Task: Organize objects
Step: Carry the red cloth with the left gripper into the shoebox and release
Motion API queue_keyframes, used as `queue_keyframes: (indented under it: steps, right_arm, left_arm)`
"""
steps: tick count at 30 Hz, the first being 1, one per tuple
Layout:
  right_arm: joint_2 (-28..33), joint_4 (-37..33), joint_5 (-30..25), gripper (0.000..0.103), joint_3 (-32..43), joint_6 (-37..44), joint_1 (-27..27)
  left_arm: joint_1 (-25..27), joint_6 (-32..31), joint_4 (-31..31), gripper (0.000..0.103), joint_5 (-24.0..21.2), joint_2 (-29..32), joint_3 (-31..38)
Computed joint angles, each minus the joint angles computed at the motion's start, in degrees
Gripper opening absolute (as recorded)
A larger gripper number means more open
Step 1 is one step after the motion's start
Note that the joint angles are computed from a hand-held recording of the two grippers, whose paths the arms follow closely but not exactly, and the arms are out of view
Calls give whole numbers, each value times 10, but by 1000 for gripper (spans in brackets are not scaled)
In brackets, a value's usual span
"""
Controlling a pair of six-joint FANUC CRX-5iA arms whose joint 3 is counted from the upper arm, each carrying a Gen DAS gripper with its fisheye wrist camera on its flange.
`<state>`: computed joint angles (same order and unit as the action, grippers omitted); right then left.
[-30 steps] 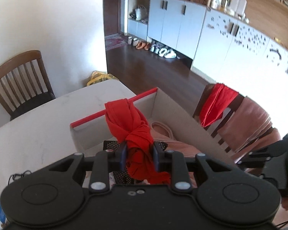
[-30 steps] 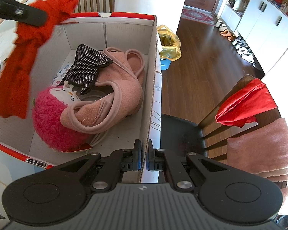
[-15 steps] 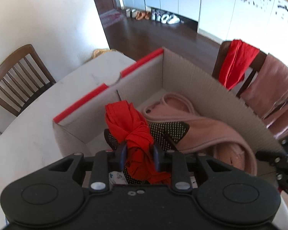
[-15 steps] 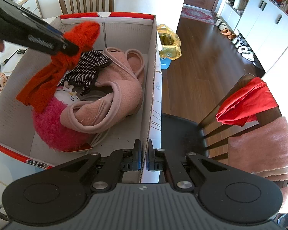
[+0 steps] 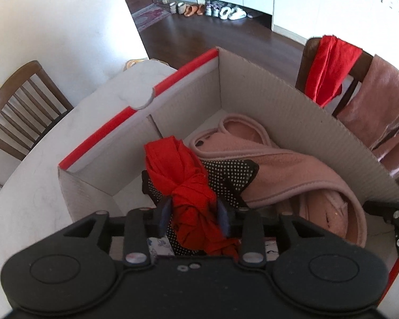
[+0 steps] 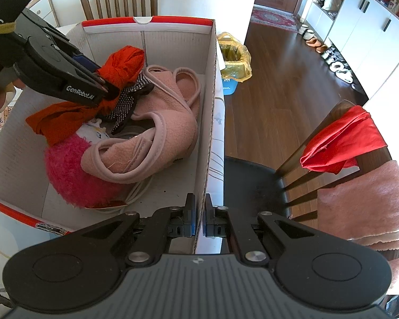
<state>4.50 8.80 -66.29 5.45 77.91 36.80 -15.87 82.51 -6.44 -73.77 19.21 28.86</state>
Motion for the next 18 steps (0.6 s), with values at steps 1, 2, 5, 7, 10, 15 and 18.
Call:
queue_keyframes:
  steps: [1, 2, 5, 7, 10, 15, 18]
  right_arm:
    - [0, 0, 0, 5, 0, 0, 0]
    - [0, 0, 0, 5, 0, 0, 0]
    - [0, 0, -1, 5, 1, 0, 0]
    - [0, 0, 0, 5, 0, 1, -1]
    - [0, 0, 0, 5, 0, 2, -1]
    - [1, -1, 1, 5, 1, 5, -3]
    - [0, 2, 1, 5, 0, 6, -2]
  left_arm:
    - [3, 4, 5, 48, 6, -5, -6]
    - [5, 7, 10, 52, 12, -10, -12]
    - [9, 14, 20, 56, 29, -25, -26]
    - [17, 14, 38, 57, 44, -40, -43]
    - [25, 19, 59, 58, 63, -58, -62]
    - [40, 29, 83, 59, 89, -88, -90]
    - [48, 30, 92, 59, 103, -109, -110]
